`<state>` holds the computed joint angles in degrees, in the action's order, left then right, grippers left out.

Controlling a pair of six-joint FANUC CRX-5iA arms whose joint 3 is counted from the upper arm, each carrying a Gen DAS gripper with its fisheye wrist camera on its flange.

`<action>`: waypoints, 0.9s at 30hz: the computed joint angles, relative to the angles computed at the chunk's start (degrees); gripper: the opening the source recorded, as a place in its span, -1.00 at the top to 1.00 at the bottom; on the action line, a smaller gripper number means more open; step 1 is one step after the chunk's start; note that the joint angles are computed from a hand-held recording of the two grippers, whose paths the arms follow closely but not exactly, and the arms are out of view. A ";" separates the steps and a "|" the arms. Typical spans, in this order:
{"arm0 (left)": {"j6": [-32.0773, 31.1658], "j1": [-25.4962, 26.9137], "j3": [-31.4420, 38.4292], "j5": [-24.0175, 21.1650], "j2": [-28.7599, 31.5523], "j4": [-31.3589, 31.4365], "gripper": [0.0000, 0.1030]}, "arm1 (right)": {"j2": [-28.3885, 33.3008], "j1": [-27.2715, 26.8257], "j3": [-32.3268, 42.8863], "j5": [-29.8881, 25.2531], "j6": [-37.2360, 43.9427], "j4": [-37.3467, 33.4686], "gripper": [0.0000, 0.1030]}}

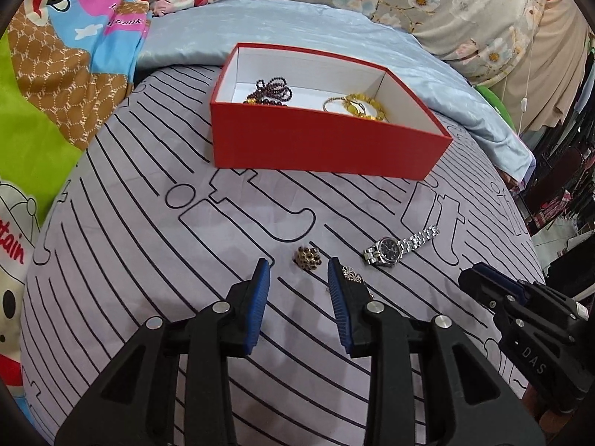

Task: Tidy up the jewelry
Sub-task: 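Withdraw both tools from the box toward the watch and chains, then grasp the small dark beaded brooch with left tool while right approaches the silver watch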

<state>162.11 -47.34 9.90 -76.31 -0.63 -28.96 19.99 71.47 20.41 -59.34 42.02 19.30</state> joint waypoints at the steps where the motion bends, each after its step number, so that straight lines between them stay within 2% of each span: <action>1: -0.27 0.14 0.08 0.27 0.27 0.20 0.40 | 0.02 0.03 -0.01 -0.02 -0.02 -0.17 0.65; 13: -1.93 1.64 -0.78 3.29 1.92 0.87 0.42 | 0.38 -0.13 0.20 -0.05 0.08 -1.45 0.65; 19: -1.94 1.48 -1.23 4.03 1.90 0.31 0.66 | 0.81 -0.33 0.71 -0.14 0.45 -2.08 0.65; 27: -1.62 1.04 -1.30 3.99 1.54 -0.53 0.67 | 1.74 -0.55 2.24 0.02 1.77 -4.54 0.65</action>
